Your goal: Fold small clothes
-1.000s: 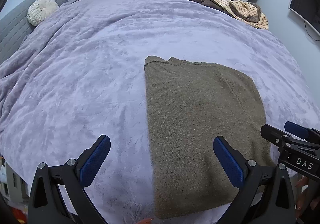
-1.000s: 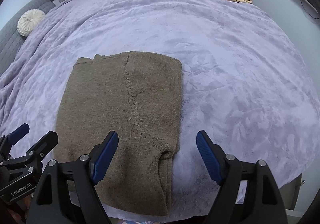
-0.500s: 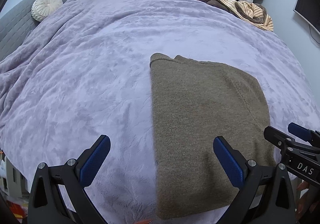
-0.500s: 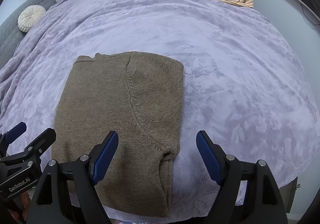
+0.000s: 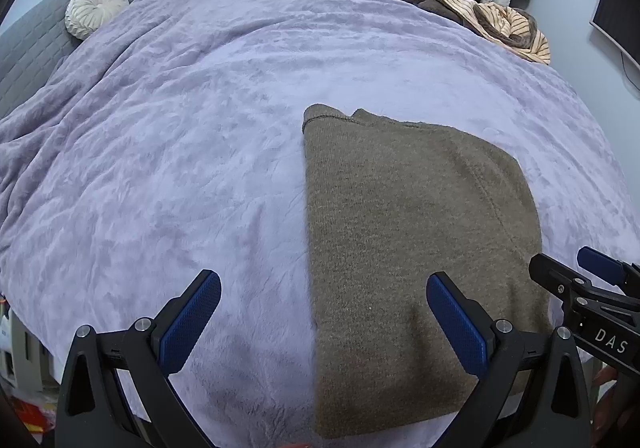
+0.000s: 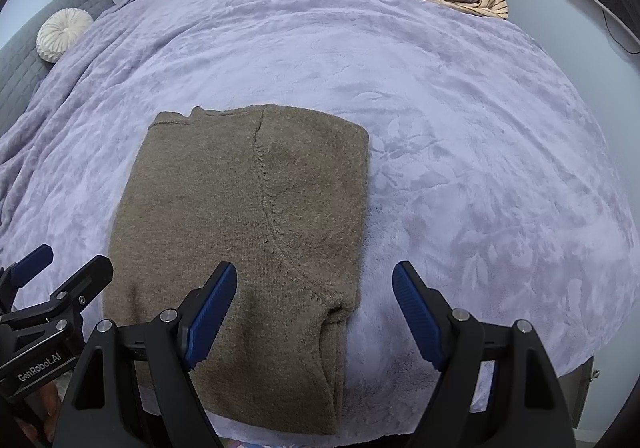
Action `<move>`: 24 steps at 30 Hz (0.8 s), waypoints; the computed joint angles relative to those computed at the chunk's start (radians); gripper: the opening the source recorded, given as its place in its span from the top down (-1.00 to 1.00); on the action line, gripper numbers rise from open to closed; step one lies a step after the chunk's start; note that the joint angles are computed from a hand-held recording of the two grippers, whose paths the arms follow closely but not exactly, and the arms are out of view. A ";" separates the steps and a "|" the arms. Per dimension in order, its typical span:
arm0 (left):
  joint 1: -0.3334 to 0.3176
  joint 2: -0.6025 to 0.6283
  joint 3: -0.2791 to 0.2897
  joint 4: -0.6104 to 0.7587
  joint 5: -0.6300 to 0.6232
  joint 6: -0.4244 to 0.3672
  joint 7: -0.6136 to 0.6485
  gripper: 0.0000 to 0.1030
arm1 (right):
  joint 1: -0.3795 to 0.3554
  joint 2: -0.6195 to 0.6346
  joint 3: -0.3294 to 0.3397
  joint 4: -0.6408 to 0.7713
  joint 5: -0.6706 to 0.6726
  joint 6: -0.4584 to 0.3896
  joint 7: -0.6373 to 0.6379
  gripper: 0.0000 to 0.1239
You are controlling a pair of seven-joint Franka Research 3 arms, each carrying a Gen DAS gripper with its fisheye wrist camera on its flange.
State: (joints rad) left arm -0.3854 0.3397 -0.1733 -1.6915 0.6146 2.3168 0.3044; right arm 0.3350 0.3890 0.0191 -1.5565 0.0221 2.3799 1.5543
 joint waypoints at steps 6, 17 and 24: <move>-0.002 0.001 -0.001 0.000 -0.003 -0.002 -0.005 -1.00 | 0.001 0.006 -0.002 0.009 -0.002 -0.008 0.004 -0.33; -0.002 0.002 0.000 -0.004 -0.004 0.006 -0.004 -1.00 | 0.001 0.007 -0.003 0.009 -0.002 -0.007 0.003 -0.33; -0.007 0.006 0.000 0.005 0.001 -0.003 -0.010 -1.00 | -0.001 0.006 -0.001 0.008 0.002 -0.007 0.000 -0.33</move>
